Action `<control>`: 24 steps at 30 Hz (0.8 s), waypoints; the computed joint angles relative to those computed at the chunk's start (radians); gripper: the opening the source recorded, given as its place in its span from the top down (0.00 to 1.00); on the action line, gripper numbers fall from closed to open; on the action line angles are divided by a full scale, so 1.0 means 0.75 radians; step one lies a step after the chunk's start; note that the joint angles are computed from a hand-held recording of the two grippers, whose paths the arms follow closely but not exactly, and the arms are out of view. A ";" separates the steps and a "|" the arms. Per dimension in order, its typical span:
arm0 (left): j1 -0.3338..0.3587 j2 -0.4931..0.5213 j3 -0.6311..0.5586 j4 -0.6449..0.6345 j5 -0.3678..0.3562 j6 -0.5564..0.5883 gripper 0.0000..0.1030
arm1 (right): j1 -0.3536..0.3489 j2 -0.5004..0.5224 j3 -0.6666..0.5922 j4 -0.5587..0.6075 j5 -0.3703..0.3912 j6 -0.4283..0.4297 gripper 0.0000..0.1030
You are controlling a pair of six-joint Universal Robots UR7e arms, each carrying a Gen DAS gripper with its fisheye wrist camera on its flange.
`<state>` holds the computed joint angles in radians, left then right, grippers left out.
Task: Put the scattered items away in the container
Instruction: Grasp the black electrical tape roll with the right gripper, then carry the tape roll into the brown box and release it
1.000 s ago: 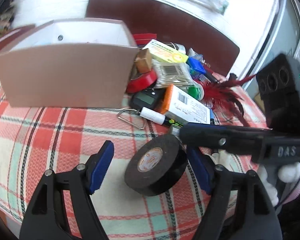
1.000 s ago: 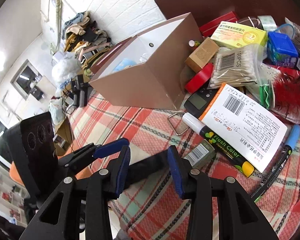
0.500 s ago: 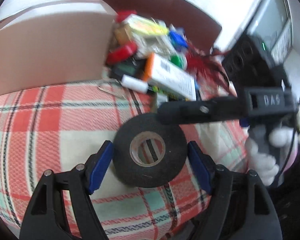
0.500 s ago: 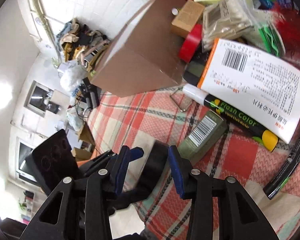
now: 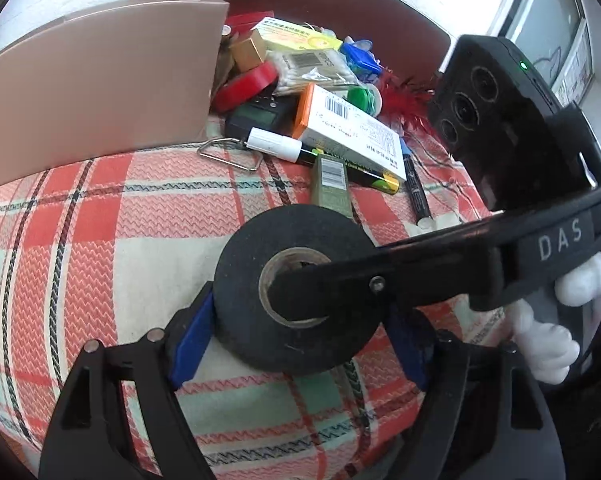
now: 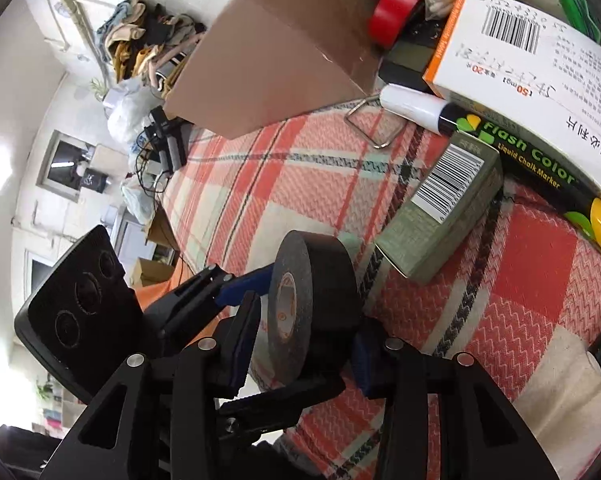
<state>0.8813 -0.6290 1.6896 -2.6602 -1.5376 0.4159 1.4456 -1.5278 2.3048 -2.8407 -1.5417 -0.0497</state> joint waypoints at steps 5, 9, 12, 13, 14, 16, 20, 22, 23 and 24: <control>-0.011 -0.012 0.019 -0.034 0.022 -0.002 0.24 | 0.010 -0.018 0.015 -0.031 -0.023 -0.043 0.60; -0.016 -0.018 0.027 -0.065 0.022 0.008 0.23 | 0.042 -0.019 0.040 -0.089 -0.052 -0.067 0.62; -0.017 -0.024 0.031 -0.084 0.024 0.014 0.23 | 0.061 -0.024 0.055 -0.114 -0.071 -0.085 0.63; -0.016 -0.028 0.034 -0.092 0.023 0.015 0.23 | 0.062 -0.028 0.061 -0.121 -0.071 -0.089 0.66; -0.016 -0.030 0.033 -0.096 0.021 0.015 0.23 | 0.059 -0.033 0.062 -0.120 -0.059 -0.096 0.68; -0.017 -0.035 0.028 -0.102 0.012 0.005 0.24 | 0.060 -0.039 0.063 -0.120 -0.044 -0.104 0.72; -0.033 -0.053 0.019 -0.130 0.002 0.027 0.24 | 0.092 -0.057 0.053 -0.139 -0.031 -0.121 0.73; -0.042 -0.055 0.006 -0.144 0.002 0.041 0.24 | 0.116 -0.059 0.034 -0.144 -0.037 -0.133 0.73; -0.046 -0.054 -0.005 -0.149 0.002 0.048 0.23 | 0.124 -0.059 0.023 -0.147 -0.034 -0.137 0.73; -0.048 -0.051 -0.017 -0.155 0.002 0.054 0.24 | 0.131 -0.058 0.012 -0.148 -0.035 -0.142 0.73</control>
